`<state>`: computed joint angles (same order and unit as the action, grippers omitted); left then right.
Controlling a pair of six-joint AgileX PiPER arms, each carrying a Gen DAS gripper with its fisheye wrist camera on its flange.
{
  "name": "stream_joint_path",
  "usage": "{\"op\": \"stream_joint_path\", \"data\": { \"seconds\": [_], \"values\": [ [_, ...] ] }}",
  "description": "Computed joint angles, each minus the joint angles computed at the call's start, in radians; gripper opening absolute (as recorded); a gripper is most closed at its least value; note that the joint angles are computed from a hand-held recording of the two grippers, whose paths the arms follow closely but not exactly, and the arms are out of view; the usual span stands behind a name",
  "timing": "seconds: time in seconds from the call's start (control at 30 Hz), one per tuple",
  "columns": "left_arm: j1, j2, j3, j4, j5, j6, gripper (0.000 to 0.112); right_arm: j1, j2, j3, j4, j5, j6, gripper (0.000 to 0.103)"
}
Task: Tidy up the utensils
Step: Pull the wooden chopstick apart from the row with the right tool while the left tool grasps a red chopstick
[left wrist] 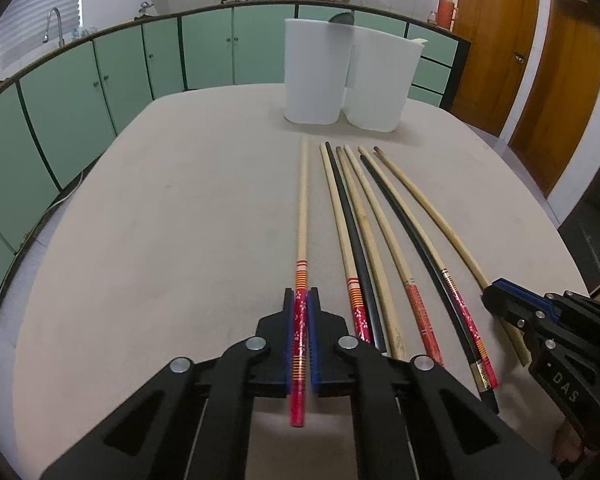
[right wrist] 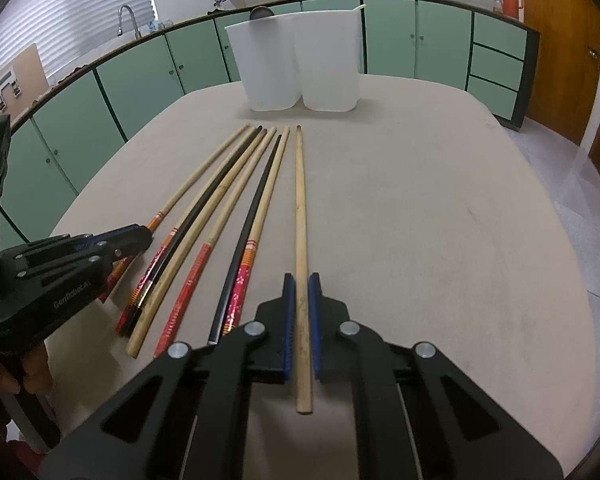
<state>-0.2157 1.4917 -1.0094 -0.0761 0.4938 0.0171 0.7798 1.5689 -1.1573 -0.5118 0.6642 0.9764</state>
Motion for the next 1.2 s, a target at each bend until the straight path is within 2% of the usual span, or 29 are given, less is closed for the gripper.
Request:
{"op": "stream_joint_path", "data": {
  "seconds": [0.3, 0.43, 0.5, 0.53, 0.6, 0.63, 0.67, 0.77, 0.83, 0.97, 1.1, 1.2],
  "values": [
    [0.007, 0.013, -0.022, 0.031, 0.008, -0.072, 0.006, -0.047, -0.043, 0.040, -0.029, 0.030, 0.100, 0.006],
    [0.018, 0.074, -0.088, 0.015, 0.015, -0.045, 0.006, -0.105, -0.012, 0.013, 0.020, -0.001, 0.036, 0.006],
    [0.026, 0.101, -0.121, -0.022, 0.020, -0.001, 0.006, -0.152, 0.003, -0.006, 0.113, -0.044, -0.045, 0.007],
    [0.032, 0.110, -0.136, -0.053, 0.025, 0.026, 0.007, -0.161, 0.001, -0.007, 0.115, -0.055, -0.045, 0.010],
    [0.038, 0.101, -0.130, -0.082, 0.019, 0.046, 0.024, -0.156, -0.016, 0.002, 0.069, -0.061, -0.015, 0.013],
    [0.046, 0.084, -0.116, -0.115, 0.016, 0.078, 0.027, -0.154, -0.034, 0.015, 0.057, -0.067, -0.017, 0.021],
    [0.049, 0.067, -0.100, -0.136, 0.015, 0.101, 0.029, -0.149, -0.061, 0.037, 0.047, -0.069, -0.020, 0.031],
    [0.057, -0.001, -0.037, -0.168, 0.007, 0.148, 0.029, -0.143, -0.140, 0.102, 0.053, -0.077, -0.031, 0.037],
    [0.041, -0.064, 0.022, -0.091, -0.042, 0.073, 0.029, -0.119, -0.185, 0.142, 0.006, -0.058, 0.012, 0.037],
    [-0.003, -0.142, 0.098, 0.103, -0.097, -0.151, 0.029, -0.018, -0.238, 0.211, -0.202, -0.007, 0.239, 0.035],
    [-0.030, -0.166, 0.114, 0.205, -0.102, -0.256, 0.029, 0.008, -0.240, 0.223, -0.194, -0.015, 0.251, 0.030],
    [-0.029, -0.167, 0.114, 0.175, -0.104, -0.224, 0.029, 0.011, -0.228, 0.206, -0.187, -0.016, 0.238, 0.030]
  ]
}}
